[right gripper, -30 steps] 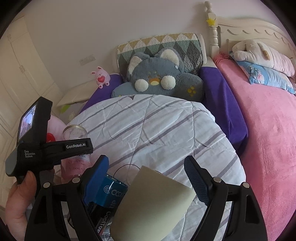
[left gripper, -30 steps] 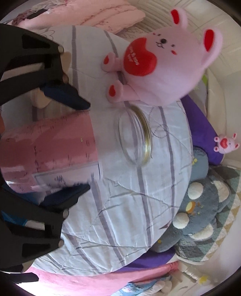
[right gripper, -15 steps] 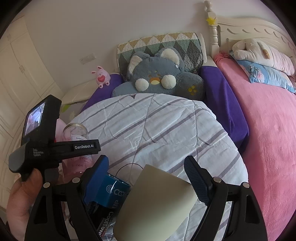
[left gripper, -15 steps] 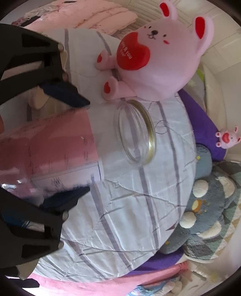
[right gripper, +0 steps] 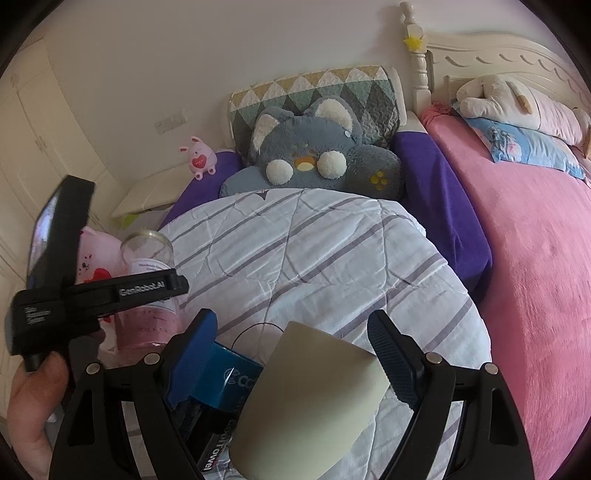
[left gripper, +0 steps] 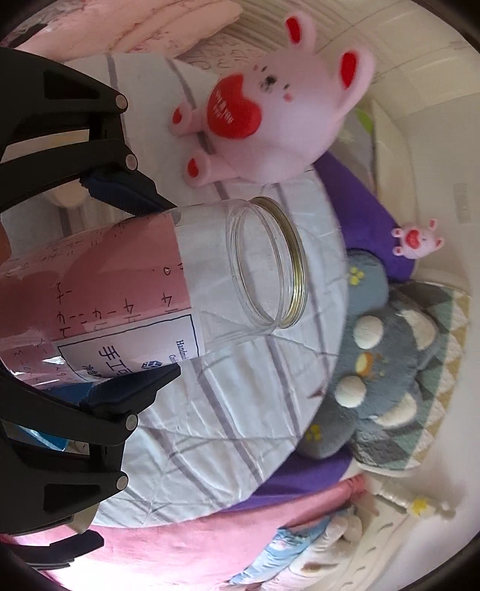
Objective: Flip cup upright
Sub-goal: 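Lift the glass jar with the left tool and carry it toward the table edge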
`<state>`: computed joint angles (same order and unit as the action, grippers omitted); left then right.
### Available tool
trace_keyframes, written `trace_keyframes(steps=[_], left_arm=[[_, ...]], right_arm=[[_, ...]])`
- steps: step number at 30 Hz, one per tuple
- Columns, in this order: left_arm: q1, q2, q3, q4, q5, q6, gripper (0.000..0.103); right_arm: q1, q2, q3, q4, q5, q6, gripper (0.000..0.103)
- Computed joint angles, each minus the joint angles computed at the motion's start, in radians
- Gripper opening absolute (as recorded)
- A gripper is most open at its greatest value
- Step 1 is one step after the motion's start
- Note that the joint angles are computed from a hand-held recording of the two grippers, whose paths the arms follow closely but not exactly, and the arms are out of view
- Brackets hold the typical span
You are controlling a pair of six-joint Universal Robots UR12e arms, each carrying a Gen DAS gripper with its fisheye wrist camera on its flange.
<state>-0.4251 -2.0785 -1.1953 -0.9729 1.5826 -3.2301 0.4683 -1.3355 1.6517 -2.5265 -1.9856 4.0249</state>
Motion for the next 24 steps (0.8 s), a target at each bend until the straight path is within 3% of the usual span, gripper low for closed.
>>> trace_keyframes(steps=[12, 19, 24], left_arm=[[0.021, 0.111, -0.107, 0.101, -0.011, 0.056, 0.077], [0.043, 0.231, -0.254, 0.142, -0.039, 0.130, 0.077], [0.057, 0.314, -0.380, 0.143, -0.056, 0.193, 0.077]], right_arm=[[0.043, -0.013, -0.009, 0.015, -0.062, 0.029, 0.085], [0.100, -0.019, -0.014, 0.028, -0.125, 0.061, 0.085], [0.154, -0.025, -0.010, 0.080, -0.173, 0.135, 0.085]])
